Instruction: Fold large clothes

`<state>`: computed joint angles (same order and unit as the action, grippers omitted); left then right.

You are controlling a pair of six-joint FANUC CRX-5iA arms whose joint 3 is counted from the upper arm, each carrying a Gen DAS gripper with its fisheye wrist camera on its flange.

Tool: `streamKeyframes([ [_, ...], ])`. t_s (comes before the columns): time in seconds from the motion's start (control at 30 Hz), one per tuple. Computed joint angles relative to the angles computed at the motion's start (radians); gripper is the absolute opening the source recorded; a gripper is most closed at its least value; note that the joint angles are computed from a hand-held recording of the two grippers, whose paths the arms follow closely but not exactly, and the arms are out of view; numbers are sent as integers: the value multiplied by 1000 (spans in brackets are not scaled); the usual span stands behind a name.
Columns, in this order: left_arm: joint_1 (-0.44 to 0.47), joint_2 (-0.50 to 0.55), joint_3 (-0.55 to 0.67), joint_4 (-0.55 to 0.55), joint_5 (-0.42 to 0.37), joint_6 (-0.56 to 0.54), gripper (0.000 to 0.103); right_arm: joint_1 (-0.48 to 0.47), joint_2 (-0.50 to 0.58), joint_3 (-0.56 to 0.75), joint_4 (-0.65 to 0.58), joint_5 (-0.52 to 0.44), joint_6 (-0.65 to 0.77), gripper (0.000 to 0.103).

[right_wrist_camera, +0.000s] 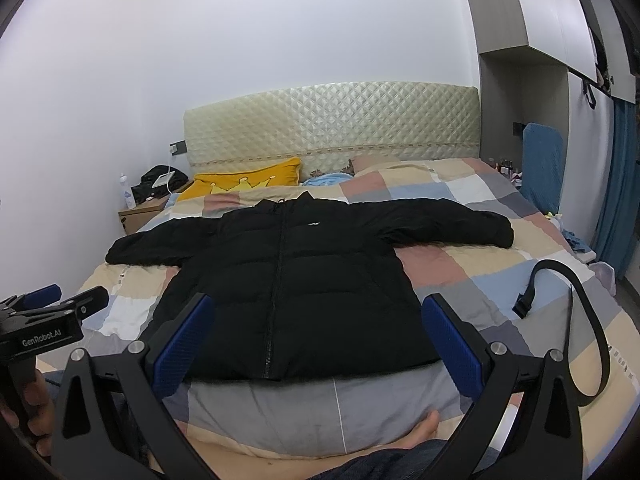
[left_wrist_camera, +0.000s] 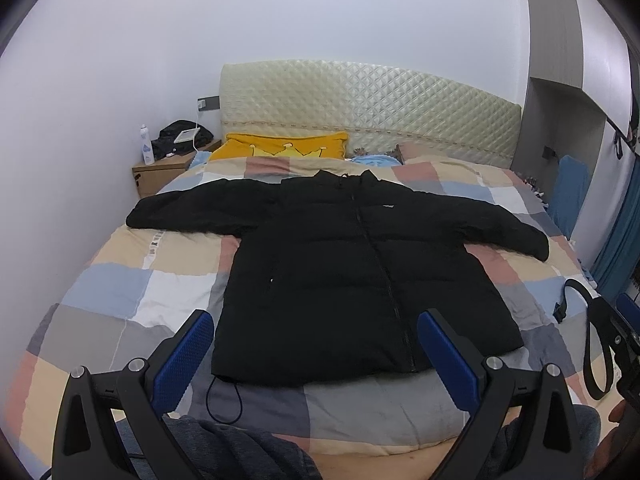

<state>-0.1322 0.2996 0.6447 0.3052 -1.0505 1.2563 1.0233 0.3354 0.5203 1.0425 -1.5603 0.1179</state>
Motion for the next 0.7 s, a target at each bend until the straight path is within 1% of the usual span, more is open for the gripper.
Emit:
streamKeyframes([
  [0.2,3,4,-3,23,1,-24,103,-4,-3,-3,-5,5,1,103],
  [0.37,4,18,16,23,-29,-23,103,-9,-5,-1,-19,4,7,103],
  [0.57,-4,19,13,-4,-49,-7,103,-11,1,5,-22,-8,16,103],
  [0.7,-11,17,10,-5,-43,-14,103,-10,-17,-22,-32,0,-7,103],
])
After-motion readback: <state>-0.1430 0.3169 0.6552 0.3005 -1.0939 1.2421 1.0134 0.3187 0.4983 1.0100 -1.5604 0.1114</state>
